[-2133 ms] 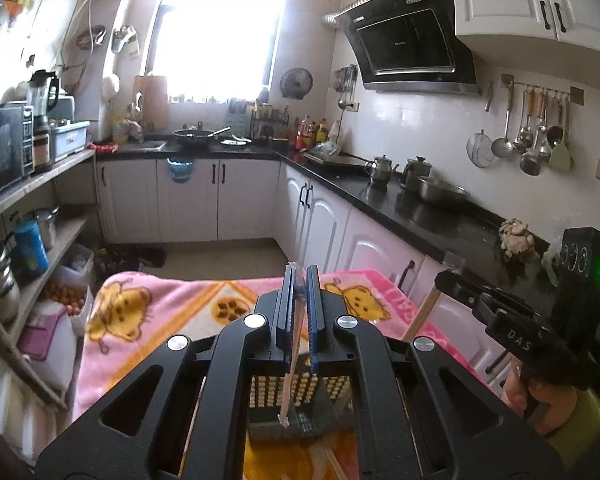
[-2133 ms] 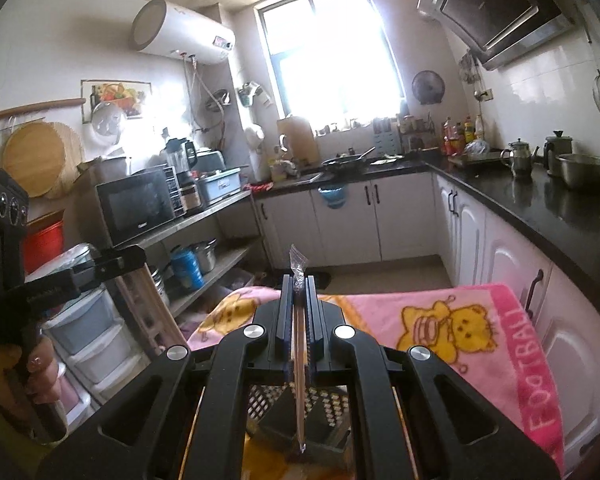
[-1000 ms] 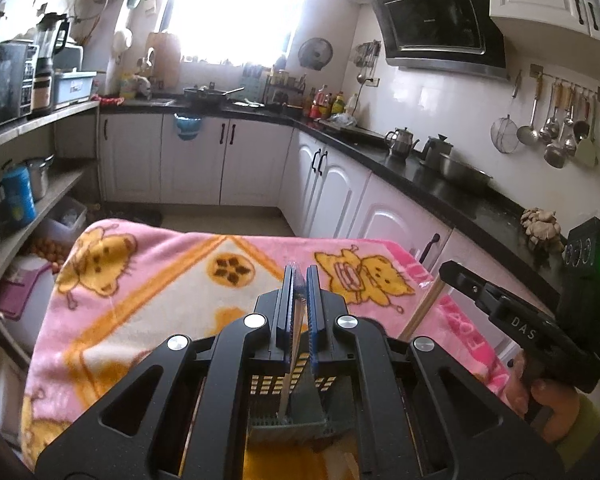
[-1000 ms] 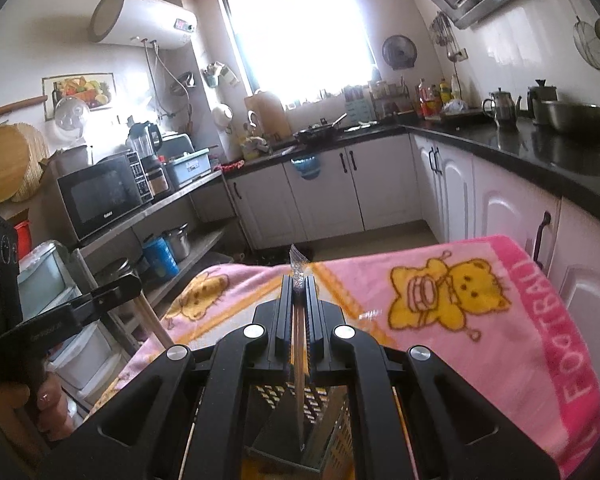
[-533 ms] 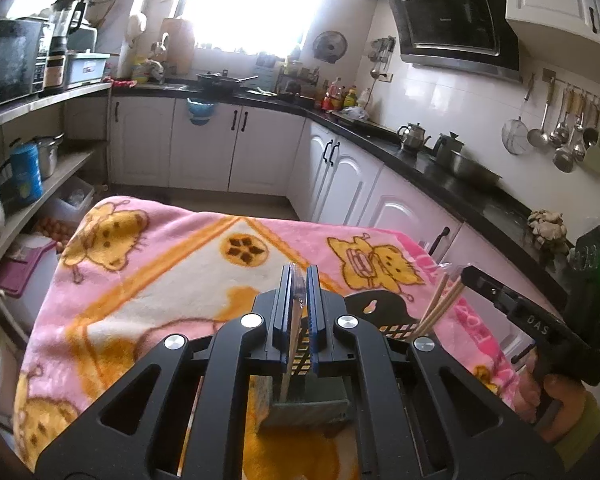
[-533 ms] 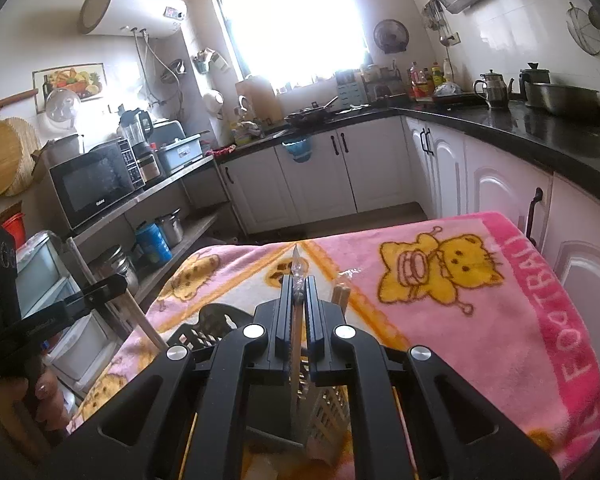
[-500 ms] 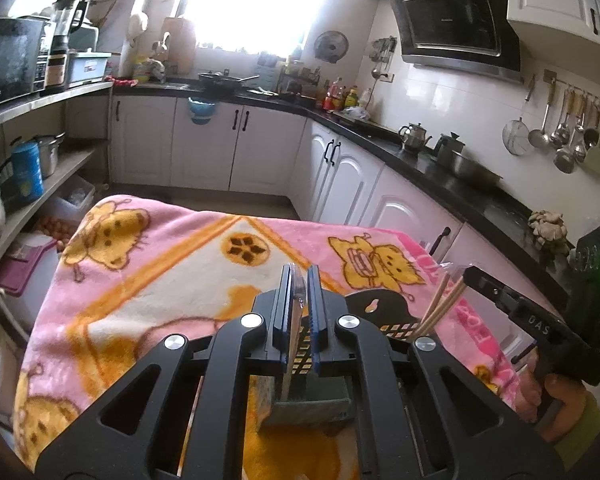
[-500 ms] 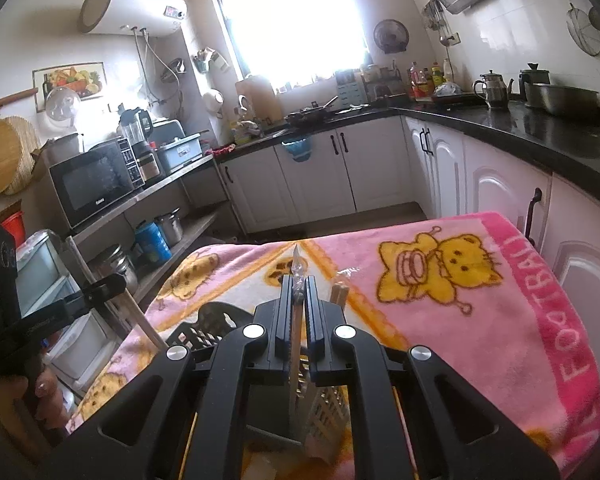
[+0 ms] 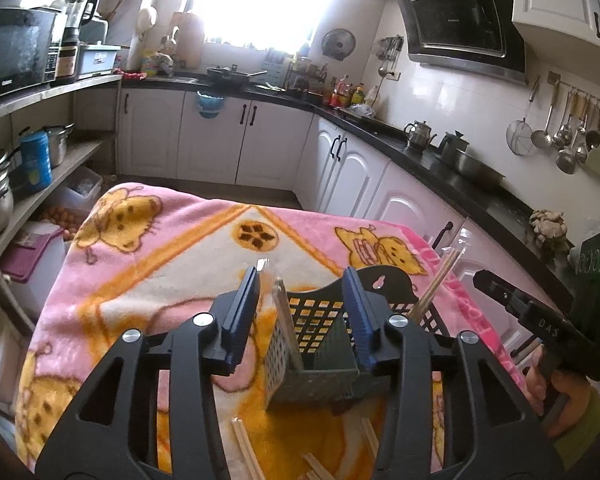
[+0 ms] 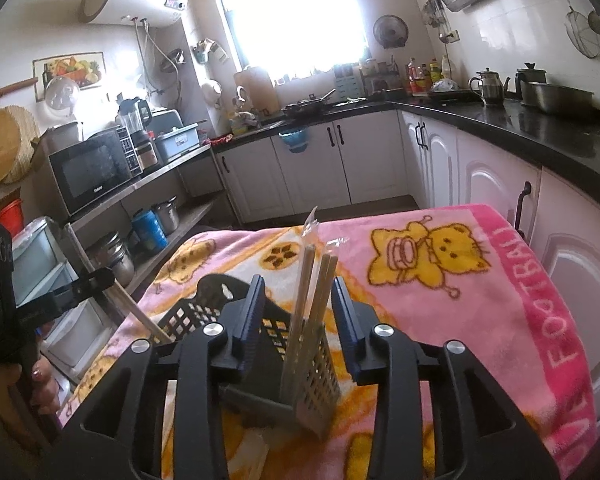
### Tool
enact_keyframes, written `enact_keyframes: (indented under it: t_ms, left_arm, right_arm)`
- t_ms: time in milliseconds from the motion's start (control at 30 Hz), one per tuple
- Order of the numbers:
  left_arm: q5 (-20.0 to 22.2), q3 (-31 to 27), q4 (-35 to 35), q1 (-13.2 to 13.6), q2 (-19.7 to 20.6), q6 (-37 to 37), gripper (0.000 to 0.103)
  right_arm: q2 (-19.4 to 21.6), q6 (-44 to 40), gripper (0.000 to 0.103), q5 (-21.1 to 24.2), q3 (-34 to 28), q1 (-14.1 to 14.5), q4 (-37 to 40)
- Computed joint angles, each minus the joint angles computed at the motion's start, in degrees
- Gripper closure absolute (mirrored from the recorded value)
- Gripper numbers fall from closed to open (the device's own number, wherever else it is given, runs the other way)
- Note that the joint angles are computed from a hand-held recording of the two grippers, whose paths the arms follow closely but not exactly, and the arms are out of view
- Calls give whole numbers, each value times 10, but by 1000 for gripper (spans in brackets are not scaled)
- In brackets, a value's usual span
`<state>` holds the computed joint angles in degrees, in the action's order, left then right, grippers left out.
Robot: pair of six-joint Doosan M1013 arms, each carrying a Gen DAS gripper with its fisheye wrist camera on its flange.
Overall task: Organize utensils
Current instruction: 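Open the left tool while the right tool opens, releasing chopsticks into the caddy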
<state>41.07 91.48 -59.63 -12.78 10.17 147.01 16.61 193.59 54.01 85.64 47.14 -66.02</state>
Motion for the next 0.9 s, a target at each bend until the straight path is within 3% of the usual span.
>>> enact_keyframes:
  t_ms: [467, 900]
  left_arm:
    - [-1, 39, -38, 17, -25, 33, 40]
    - [9, 85, -40, 29, -45, 49, 31]
  right_arm:
    - [-5, -8, 62, 19, 8, 20, 15]
    - [0, -23, 55, 47, 10, 43, 30]
